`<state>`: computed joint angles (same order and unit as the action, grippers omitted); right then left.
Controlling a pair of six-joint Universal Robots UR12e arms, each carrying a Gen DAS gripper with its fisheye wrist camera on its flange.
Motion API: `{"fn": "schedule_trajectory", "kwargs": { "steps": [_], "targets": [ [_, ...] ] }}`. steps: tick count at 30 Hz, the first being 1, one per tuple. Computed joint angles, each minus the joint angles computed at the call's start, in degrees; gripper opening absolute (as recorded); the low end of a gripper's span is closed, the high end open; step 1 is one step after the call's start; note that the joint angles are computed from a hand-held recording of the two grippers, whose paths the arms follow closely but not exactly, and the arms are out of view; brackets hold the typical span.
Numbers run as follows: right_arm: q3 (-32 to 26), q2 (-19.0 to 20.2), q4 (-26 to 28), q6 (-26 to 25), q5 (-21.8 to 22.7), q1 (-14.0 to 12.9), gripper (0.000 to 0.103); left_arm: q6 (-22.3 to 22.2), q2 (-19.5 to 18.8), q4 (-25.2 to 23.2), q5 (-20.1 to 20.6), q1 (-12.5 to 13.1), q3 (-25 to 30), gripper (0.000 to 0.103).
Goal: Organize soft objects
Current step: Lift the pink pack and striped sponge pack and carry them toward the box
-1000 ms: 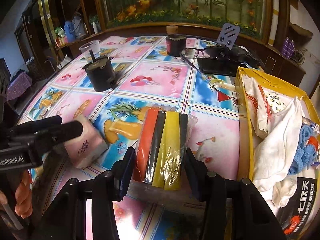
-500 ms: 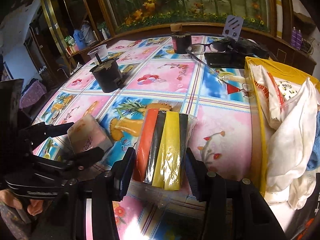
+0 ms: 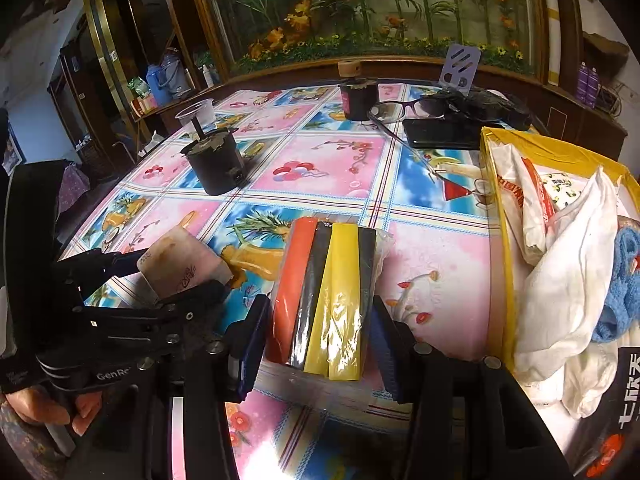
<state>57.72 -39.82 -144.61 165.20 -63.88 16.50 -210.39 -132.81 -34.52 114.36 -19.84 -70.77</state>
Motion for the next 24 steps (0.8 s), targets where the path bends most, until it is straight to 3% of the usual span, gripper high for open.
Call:
{"fn": "schedule_trajectory", "kwargs": {
  "steps": [5,12,24],
  "targets": [
    [1.1,-0.3,-5.0,3.0,-0.6,-0.3,0.052,0.3,-1.7,2.2,5.9,-1.5,2.7,0.078],
    [1.3,-0.3,-8.6,7.1,0.0,-0.9,0.052,-0.8,-2.8,2.1,10.3,-2.2,4.5,0.078],
    [1.5,-0.4,-9.6,8.8,0.1,-1.2,0.052,-0.2,-3.1,2.3,11.9,-2.3,4.7,0.078]
  ]
}}
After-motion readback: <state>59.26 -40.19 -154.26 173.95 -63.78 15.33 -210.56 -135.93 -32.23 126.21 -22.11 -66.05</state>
